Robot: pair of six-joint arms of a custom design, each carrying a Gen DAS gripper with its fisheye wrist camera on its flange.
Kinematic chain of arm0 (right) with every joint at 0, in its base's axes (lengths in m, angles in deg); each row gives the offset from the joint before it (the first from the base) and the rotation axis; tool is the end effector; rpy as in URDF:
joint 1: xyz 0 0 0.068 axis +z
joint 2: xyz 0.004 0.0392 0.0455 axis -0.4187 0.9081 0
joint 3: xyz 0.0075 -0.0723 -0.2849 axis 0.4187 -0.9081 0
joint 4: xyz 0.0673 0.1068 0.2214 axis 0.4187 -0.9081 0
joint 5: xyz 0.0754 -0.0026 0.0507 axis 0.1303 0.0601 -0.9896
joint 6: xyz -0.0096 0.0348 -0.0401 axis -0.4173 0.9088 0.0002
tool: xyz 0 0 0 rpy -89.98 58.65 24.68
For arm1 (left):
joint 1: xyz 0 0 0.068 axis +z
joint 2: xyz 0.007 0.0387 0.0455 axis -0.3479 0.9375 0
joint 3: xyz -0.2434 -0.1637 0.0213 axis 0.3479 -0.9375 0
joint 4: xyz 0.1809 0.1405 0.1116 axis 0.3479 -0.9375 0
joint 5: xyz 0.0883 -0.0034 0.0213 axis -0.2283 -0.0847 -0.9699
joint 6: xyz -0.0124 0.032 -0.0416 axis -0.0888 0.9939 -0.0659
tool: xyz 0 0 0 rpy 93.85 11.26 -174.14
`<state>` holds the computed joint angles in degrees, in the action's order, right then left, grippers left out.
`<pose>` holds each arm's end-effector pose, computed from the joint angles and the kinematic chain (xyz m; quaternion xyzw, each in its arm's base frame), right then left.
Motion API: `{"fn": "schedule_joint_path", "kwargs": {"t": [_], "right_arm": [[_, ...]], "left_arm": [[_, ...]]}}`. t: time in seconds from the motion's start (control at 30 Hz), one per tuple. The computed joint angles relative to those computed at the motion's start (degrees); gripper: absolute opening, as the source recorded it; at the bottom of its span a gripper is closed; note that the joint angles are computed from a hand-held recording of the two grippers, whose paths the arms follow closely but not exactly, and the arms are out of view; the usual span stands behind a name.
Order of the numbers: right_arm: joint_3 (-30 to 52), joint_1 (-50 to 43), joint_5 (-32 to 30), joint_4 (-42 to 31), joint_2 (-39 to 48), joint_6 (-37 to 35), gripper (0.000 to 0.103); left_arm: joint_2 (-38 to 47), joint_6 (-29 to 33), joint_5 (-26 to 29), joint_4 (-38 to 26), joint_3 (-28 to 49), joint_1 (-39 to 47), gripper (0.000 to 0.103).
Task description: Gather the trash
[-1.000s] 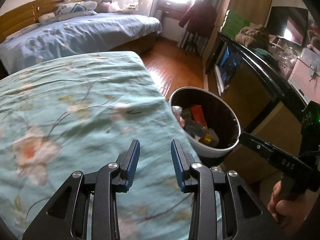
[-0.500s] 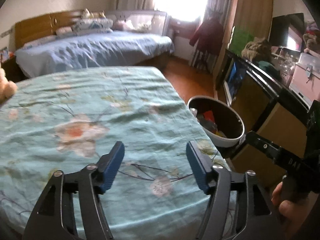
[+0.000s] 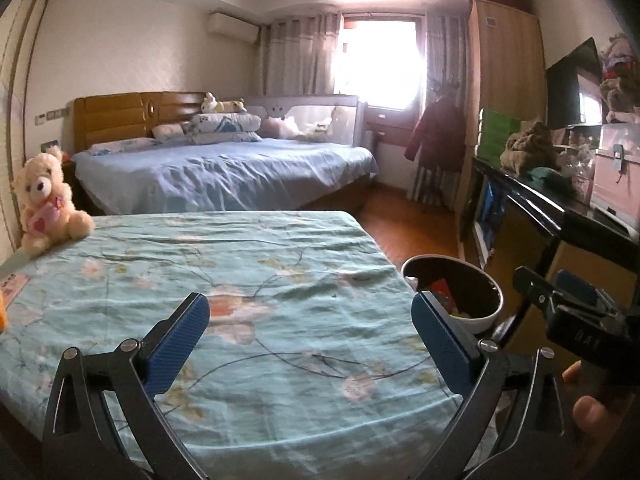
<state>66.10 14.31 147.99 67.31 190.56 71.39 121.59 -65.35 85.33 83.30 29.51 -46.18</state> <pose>0.2357 0.1523 0.1068 0.2357 0.8023 -0.1168 0.5358 0.3494 -0.1767 0.0806 0.2356 0.7970 -0.2020 0.5181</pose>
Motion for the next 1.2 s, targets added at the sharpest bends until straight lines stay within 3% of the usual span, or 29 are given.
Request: {"fn": "schedule_joint_path", "kwargs": {"t": [0.47, 1.2], "right_arm": [[0.6, 2.1, 0.4, -1.4, 1.7, 3.4, 0.103], [1.3, 3.4, 0.2, -4.0, 1.5, 6.1, 0.103]], "left_arm": [[-0.8, 0.8, -4.0, 5.0, -4.4, 0.0, 0.103], [-1.2, 1.5, -5.0, 6.5, -5.7, -0.5, 0.103]]}}
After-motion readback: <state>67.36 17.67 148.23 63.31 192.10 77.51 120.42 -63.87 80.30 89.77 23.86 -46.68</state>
